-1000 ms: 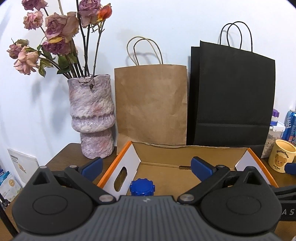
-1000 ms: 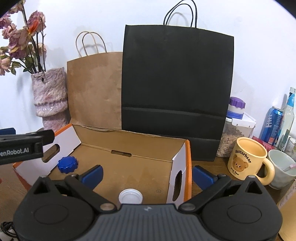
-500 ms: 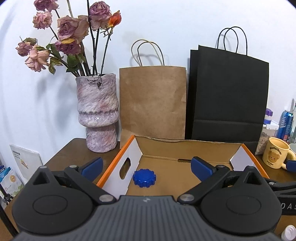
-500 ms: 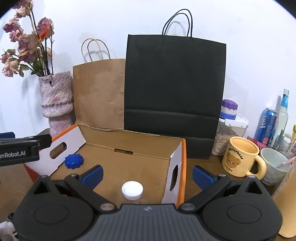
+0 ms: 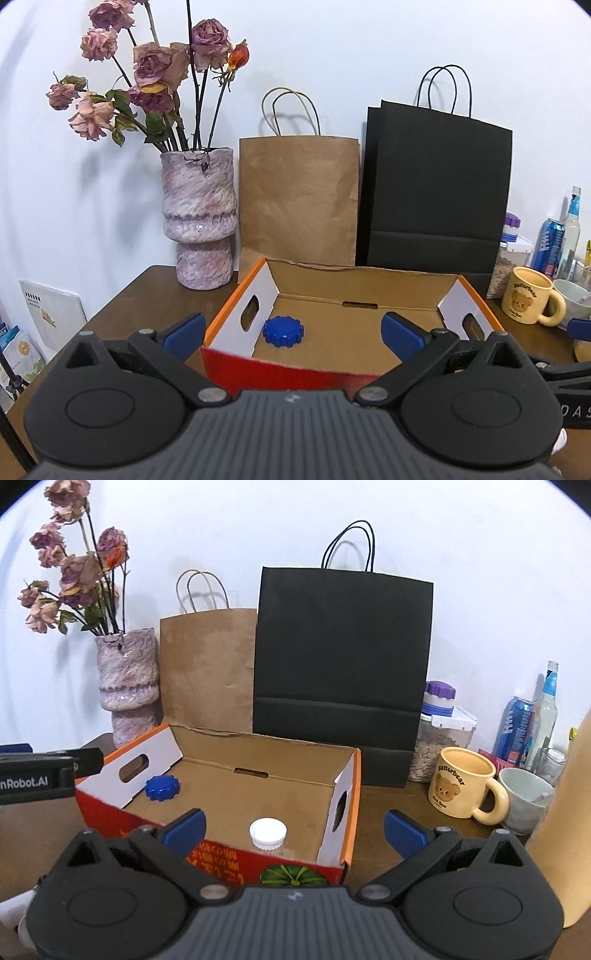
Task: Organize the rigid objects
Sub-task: 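Raise both open grippers away from the caps in the box, then move the right gripper back to the table toward the white-and-yellow charger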
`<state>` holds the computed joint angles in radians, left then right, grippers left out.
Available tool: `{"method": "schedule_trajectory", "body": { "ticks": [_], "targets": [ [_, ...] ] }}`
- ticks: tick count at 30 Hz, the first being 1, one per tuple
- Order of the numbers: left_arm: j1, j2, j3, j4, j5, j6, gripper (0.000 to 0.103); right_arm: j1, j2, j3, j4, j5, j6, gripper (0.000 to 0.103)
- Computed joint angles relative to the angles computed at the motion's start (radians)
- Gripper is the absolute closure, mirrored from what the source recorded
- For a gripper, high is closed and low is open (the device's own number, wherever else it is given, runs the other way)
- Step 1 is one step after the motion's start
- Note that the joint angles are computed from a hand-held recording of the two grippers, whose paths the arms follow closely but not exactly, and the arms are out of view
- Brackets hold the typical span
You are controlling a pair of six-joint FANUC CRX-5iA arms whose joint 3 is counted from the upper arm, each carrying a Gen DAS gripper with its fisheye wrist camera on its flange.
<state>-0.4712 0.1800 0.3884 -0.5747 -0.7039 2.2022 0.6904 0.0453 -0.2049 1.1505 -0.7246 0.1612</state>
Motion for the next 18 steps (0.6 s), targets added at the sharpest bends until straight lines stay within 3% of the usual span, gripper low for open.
{"method": "schedule_trajectory", "body": {
  "ticks": [18],
  "targets": [
    [-0.04, -0.146, -0.155, 0.011, 0.001, -0.003, 0.0, 0.113, -0.153, -0.16, 0.038, -0.094, -0.094, 0.0]
  ]
}}
